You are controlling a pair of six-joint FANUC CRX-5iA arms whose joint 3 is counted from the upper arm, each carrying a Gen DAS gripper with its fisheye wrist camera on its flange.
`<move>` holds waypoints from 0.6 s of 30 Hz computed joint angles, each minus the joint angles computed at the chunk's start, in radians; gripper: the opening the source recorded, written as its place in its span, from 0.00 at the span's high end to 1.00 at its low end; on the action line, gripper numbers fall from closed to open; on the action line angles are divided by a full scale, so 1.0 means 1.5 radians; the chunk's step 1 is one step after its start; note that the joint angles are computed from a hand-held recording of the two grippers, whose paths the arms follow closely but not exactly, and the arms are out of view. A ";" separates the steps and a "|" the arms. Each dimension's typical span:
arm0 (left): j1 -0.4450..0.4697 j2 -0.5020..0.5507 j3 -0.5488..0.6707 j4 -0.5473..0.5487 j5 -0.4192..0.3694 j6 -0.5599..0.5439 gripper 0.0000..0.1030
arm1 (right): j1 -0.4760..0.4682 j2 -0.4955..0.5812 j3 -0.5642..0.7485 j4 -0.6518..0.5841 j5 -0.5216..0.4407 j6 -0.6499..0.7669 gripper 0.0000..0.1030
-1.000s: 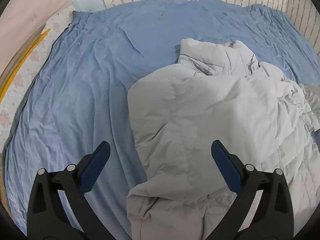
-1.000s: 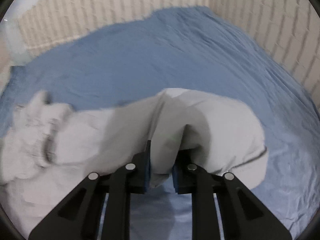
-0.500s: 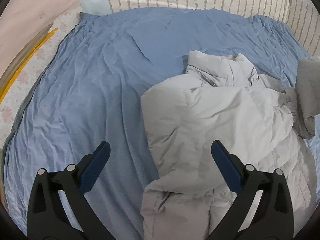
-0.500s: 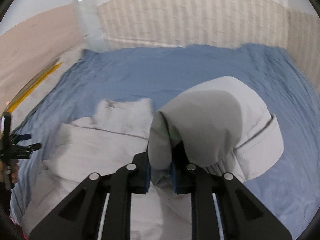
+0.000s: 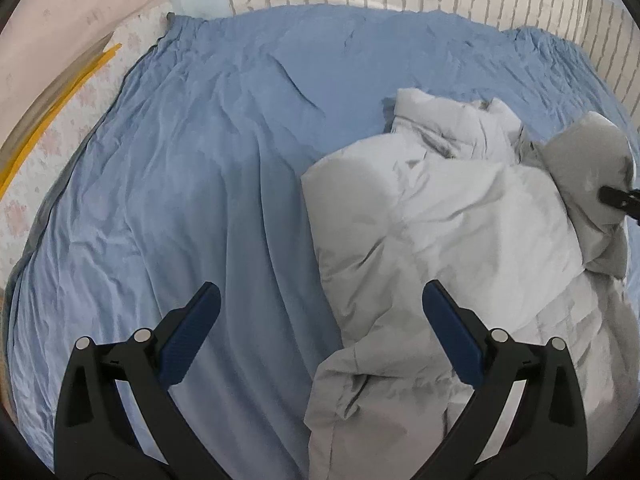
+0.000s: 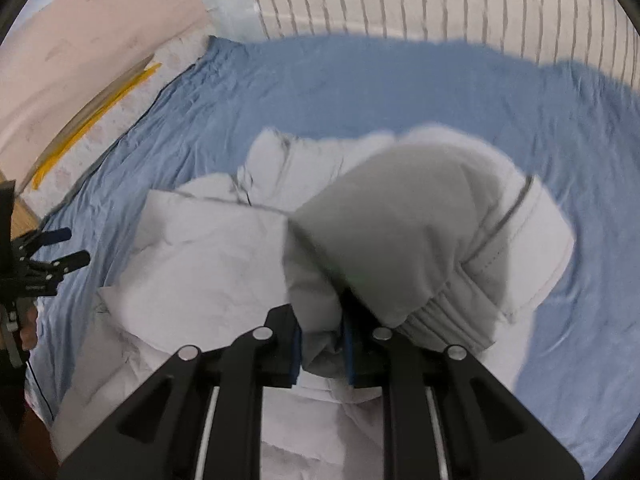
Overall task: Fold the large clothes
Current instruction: 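Grasp the coat hood with the right gripper and fold it over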
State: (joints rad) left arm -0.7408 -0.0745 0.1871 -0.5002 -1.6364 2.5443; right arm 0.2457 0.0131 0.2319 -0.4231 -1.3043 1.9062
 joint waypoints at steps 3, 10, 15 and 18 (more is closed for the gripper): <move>0.001 0.001 -0.003 0.004 -0.004 -0.002 0.03 | -0.003 0.007 -0.002 -0.014 -0.009 -0.003 0.84; -0.011 0.006 0.013 -0.001 -0.017 0.002 0.03 | -0.013 -0.011 0.019 -0.031 -0.050 -0.002 0.42; -0.030 0.021 0.044 -0.015 -0.031 -0.006 0.03 | -0.025 -0.045 0.019 -0.011 -0.065 0.005 0.36; -0.041 0.032 0.064 -0.020 -0.033 -0.009 0.03 | -0.032 -0.069 -0.012 0.046 -0.031 0.003 0.36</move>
